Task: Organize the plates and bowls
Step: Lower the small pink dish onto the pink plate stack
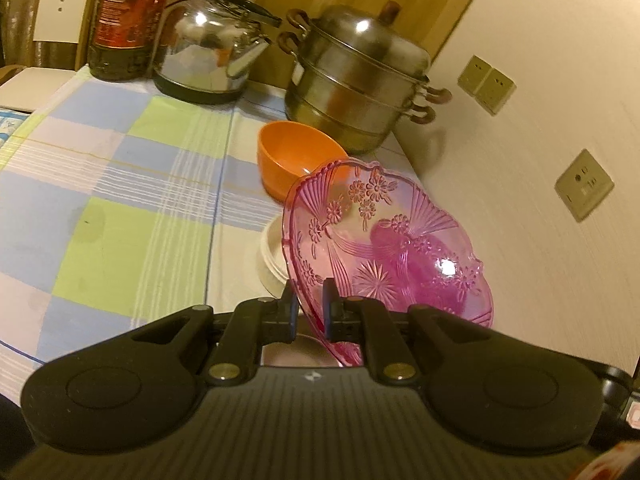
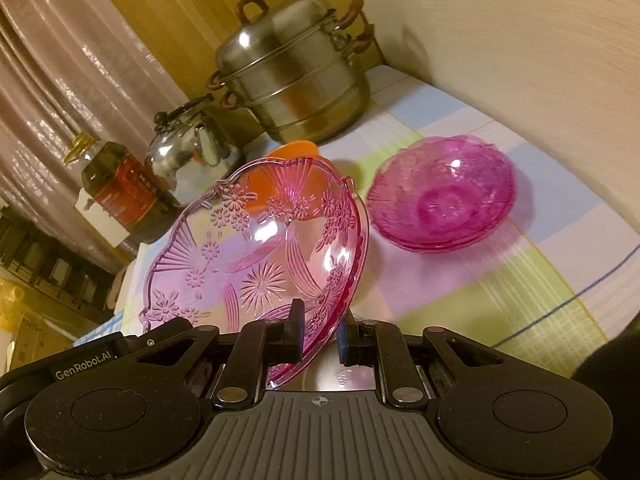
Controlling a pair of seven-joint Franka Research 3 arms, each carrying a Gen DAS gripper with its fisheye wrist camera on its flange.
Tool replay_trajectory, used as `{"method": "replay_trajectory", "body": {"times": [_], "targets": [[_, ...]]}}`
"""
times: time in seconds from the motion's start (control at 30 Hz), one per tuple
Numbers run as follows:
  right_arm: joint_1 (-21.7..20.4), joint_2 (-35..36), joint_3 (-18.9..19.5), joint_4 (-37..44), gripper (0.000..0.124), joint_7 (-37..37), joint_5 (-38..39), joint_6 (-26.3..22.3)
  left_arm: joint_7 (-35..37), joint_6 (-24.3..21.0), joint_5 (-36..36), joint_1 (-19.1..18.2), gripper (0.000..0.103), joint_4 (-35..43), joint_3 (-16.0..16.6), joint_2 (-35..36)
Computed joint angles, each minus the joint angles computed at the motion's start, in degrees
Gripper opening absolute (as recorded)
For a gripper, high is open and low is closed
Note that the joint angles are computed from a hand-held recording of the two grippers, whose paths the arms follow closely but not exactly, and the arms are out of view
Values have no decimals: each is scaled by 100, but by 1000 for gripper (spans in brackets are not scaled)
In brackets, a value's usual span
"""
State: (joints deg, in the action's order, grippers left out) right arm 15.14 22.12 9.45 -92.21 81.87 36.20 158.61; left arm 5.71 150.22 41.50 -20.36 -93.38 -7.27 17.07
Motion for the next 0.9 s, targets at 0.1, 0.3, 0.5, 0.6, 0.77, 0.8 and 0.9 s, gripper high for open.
{"method": "replay_trajectory", "body": {"times": [0.1, 0.3, 0.5, 0.6, 0.77, 0.8, 0.9], "targets": [[-26, -48, -32, -77, 16, 12, 3, 31, 153, -5, -114, -2, 11, 133, -48, 113], [-126, -150, -39, -263, 16, -42, 132, 90, 476, -70, -303, -87, 11, 447, -60, 349], [-197, -193, -89, -357, 16, -28, 197, 92, 772, -83, -515, -173, 11, 729, -47, 589], [-227, -198, -116, -380, 16, 1, 203, 82, 936, -104, -635, -206, 11, 898, -41, 724], [-254, -186, -166, -376, 16, 99, 150, 75, 1187, -145, -803, -272, 11, 1174, -17, 928], [-261, -182, -174, -371, 16, 113, 137, 78, 1245, -160, -836, -283, 11, 1237, -16, 975], [-281, -141, -193, -322, 16, 166, 97, 72, 1400, -202, -942, -315, 11, 1422, -9, 1108]]}}
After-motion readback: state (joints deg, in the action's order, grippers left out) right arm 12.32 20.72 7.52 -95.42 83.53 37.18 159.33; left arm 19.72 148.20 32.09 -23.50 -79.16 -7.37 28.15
